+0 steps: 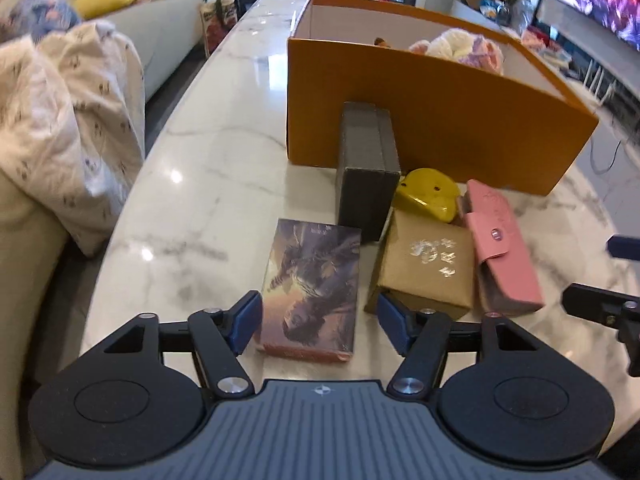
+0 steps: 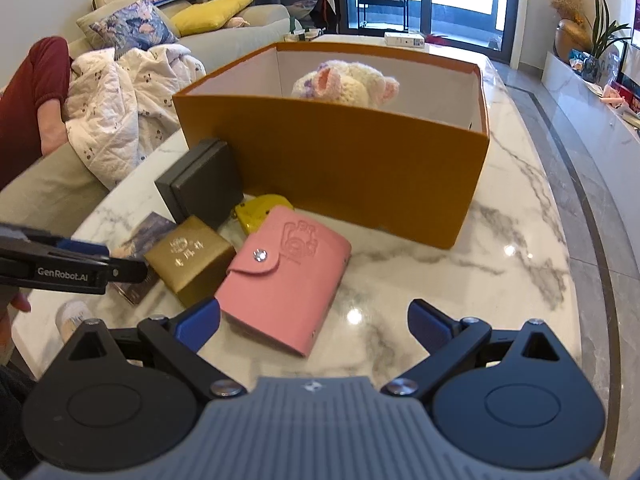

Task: Organize objects
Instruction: 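Grasp the picture-covered book with the left tool while the right grasps the pink wallet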

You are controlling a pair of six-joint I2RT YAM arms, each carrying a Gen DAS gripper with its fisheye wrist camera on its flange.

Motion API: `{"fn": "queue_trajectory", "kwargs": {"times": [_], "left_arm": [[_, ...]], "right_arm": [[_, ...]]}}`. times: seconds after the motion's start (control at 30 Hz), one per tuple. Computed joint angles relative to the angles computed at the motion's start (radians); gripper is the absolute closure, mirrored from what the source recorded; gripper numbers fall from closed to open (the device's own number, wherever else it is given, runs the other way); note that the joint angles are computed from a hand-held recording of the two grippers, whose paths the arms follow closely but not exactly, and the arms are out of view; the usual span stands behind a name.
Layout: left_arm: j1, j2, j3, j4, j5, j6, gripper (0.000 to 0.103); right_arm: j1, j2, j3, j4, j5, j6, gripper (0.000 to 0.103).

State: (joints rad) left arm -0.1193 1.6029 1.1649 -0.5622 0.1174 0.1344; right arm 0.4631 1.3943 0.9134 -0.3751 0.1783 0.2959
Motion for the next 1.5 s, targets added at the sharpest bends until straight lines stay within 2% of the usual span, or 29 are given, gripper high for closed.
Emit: {"fn": "queue_trajectory", "kwargs": {"times": [0.13, 0.3, 0.53, 0.8, 0.87, 1.03, 1.27, 1.37, 1.5], "left_arm": [[0.002, 0.098, 0.064, -0.042, -0.006, 0.012, 0.026], [-0.013, 0.112, 0.053, 0.013, -0.044, -0.001, 0.017], [-0.011, 0.135, 0.088, -0.011, -0.057, -0.025, 0.016], [-0.014, 0.139, 0.087, -0.004, -0.079, -0.061, 0.009], [-0.015, 0.134, 0.081, -0.001, -0.089, -0.077, 0.008], [-0.016, 0.109, 0.055, 0.002, -0.105, -0.105, 0.007], [-0.02, 0.054, -0.034, 0.088, -0.105, -0.106, 0.006], [-0.024, 0.051, -0.031, 0.075, -0.107, -0.116, 0.009], [-0.022, 0.041, -0.037, 0.076, -0.094, -0.093, 0.026]], "right_arm": [[0.005, 0.023, -0.001, 0.016, -0.006, -0.021, 0.003], [0.02, 0.08, 0.0, 0.078, 0.012, -0.028, 0.001], [0.025, 0.181, 0.042, 0.158, 0.0, 0.041, 0.001], [0.03, 0.328, 0.128, 0.114, 0.113, 0.063, 0.001], [0.015, 0.314, 0.081, 0.172, 0.117, 0.082, 0.001], [0.011, 0.298, 0.043, 0.214, 0.127, 0.057, 0.001], [0.026, 0.293, -0.014, 0.308, 0.16, 0.058, 0.001], [0.026, 0.29, -0.024, 0.322, 0.163, 0.057, 0.001], [0.032, 0.292, -0.006, 0.289, 0.164, 0.069, 0.001]]}}
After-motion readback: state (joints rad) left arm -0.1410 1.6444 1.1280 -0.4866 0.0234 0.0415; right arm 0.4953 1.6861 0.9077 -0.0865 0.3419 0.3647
